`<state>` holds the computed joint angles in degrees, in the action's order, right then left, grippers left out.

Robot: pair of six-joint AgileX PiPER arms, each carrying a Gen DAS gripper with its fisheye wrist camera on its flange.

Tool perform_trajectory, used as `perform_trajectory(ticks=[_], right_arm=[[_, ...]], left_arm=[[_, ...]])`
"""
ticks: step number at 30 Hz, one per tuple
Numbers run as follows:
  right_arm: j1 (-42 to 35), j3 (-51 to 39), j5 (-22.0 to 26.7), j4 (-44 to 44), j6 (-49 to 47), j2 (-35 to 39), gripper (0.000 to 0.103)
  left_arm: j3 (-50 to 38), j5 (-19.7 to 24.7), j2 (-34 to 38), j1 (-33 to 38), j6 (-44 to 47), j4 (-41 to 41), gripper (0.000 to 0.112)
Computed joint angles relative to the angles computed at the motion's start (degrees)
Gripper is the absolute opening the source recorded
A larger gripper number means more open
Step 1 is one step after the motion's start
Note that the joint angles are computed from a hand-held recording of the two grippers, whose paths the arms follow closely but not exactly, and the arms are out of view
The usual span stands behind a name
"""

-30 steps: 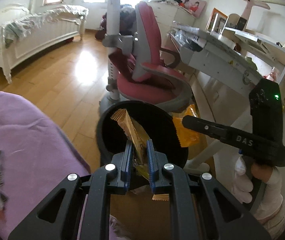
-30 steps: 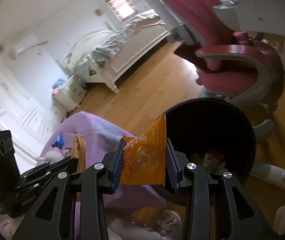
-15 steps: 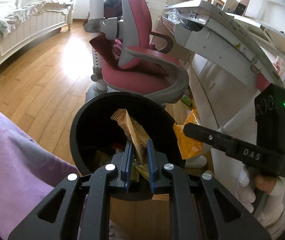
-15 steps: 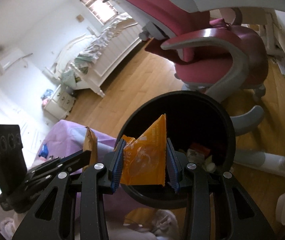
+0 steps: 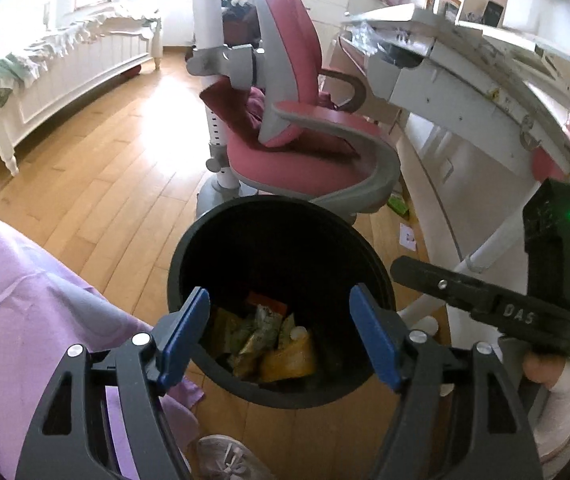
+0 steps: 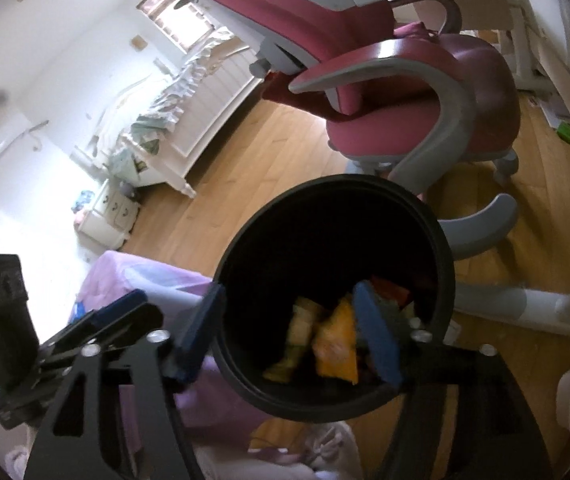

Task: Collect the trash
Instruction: 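Open both tools to drop the wrapper and bag into the bin, then move both open tools back over the purple table, then grasp the green gum box with the left tool while the right tool grasps the white fluffy toy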

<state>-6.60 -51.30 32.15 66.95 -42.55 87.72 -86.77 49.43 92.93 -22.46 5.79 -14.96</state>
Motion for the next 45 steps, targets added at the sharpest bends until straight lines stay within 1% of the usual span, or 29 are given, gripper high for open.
perform_trajectory(ticks=[3,7,9,12,15,19,22,24,27,28,32,34,38,40,45], right_arm=[[1.1,-0.1,-0.1,-0.3,0.1,-0.4,0.070],[4.2,-0.9,-0.5,-2.2,2.4,-1.0,0.070],[6.4,-1.5,-0.9,-3.2,3.7,-1.1,0.070],[10.0,-2.6,-1.8,-5.1,6.2,-1.4,0.070],[14.0,-4.8,-1.8,-8.2,9.3,-1.0,0.070],[20.4,-8.7,-1.5,-12.8,13.7,0.2,0.070],[25.8,-12.2,-1.7,-16.0,16.8,1.6,0.070],[29.1,-15.2,-1.2,-17.4,18.2,3.2,0.070],[35.3,-21.7,-0.6,-23.4,23.5,6.3,0.070],[37.1,-23.4,-0.5,-25.3,25.2,7.2,0.070],[43.9,-33.2,1.9,-33.0,30.8,12.9,0.070],[46.1,-38.4,3.8,-35.4,32.8,16.2,0.070],[49.9,-49.6,7.9,-41.8,37.8,23.0,0.070],[51.4,-56.4,10.9,-44.9,40.3,27.1,0.070],[53.6,-73.8,19.3,-49.6,44.3,37.3,0.070]], left_arm=[[1.5,0.3,-2.7,1.7,0.1,-1.1,0.073],[4.9,0.7,-7.8,5.9,0.0,-2.9,0.073],[6.4,1.3,-10.1,8.6,0.4,-3.7,0.073],[9.0,2.8,-14.1,14.9,2.3,-6.5,0.073],[11.9,3.9,-18.6,22.4,4.6,-8.3,0.073],[14.2,6.5,-22.7,36.4,9.6,-10.7,0.073],[14.2,8.3,-22.8,47.6,13.5,-13.3,0.073],[13.1,9.8,-21.1,54.0,15.8,-14.3,0.073],[11.4,11.3,-17.9,58.7,17.0,-13.6,0.073],[10.7,11.7,-16.5,60.0,17.4,-13.3,0.073],[8.5,12.1,-11.9,61.2,17.3,-9.9,0.073],[8.1,12.4,-10.1,62.1,17.4,-9.3,0.073],[7.8,12.4,-8.7,63.0,18.9,-8.9,0.073],[7.6,12.2,-8.2,62.9,19.7,-8.7,0.073],[6.5,11.5,-7.0,61.7,19.8,-7.6,0.072]])
